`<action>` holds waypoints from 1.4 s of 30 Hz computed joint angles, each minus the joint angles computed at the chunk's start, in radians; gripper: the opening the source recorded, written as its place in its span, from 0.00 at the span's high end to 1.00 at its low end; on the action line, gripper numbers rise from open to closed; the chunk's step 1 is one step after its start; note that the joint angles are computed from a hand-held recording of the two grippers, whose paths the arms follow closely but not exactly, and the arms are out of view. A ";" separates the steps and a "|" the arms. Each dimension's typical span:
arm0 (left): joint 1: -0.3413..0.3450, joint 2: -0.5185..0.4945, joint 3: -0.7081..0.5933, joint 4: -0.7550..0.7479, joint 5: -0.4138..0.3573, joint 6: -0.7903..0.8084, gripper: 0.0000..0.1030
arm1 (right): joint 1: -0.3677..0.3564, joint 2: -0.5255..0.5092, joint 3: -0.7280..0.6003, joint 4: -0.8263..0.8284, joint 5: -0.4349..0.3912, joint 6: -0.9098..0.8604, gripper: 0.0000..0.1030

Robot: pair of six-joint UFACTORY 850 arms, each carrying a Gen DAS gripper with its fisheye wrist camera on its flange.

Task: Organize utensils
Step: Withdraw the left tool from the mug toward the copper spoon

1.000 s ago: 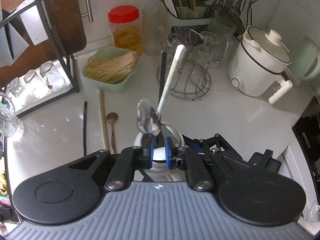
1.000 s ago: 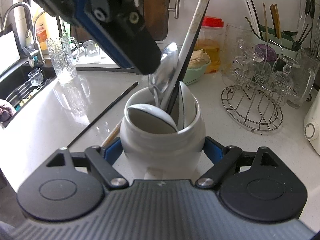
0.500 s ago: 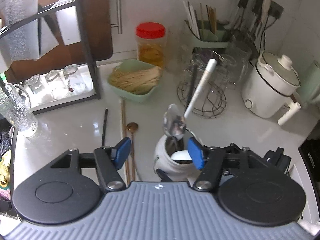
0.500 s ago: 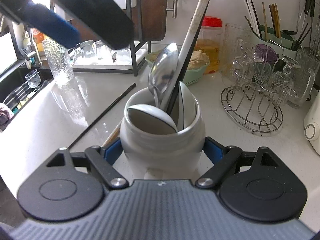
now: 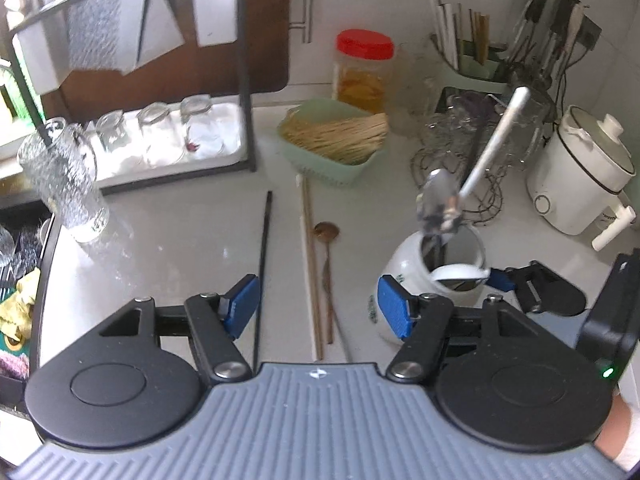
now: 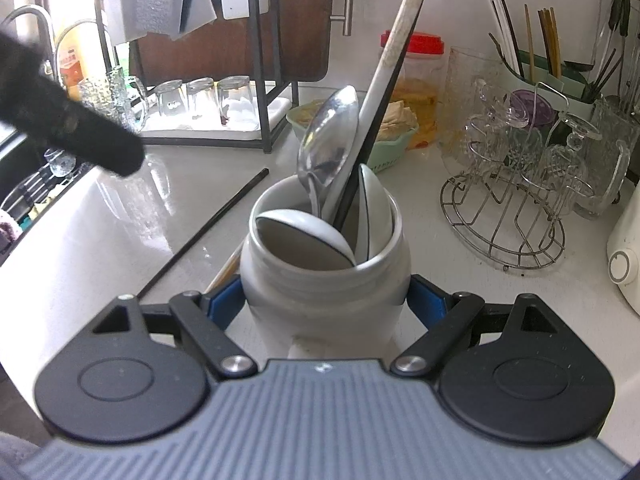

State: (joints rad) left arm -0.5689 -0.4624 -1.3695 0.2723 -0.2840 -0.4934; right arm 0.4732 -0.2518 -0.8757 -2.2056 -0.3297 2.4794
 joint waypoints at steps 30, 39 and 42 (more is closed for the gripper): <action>0.137 -0.269 -0.175 -0.574 0.009 0.577 0.51 | 0.053 -0.042 -0.088 0.573 -0.064 -0.393 0.13; 0.143 -0.399 -0.360 -0.649 -0.086 0.715 0.58 | 0.058 -0.049 -0.110 0.707 -0.077 -0.493 0.13; 0.146 -0.415 -0.388 -0.816 -0.146 0.884 0.73 | 0.057 -0.051 -0.121 0.764 -0.076 -0.542 0.13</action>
State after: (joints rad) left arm -0.4229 -0.8777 -1.7576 -0.5439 -0.4297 0.3906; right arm 0.5302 -0.3031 -0.9965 -1.4411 -0.4061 1.9374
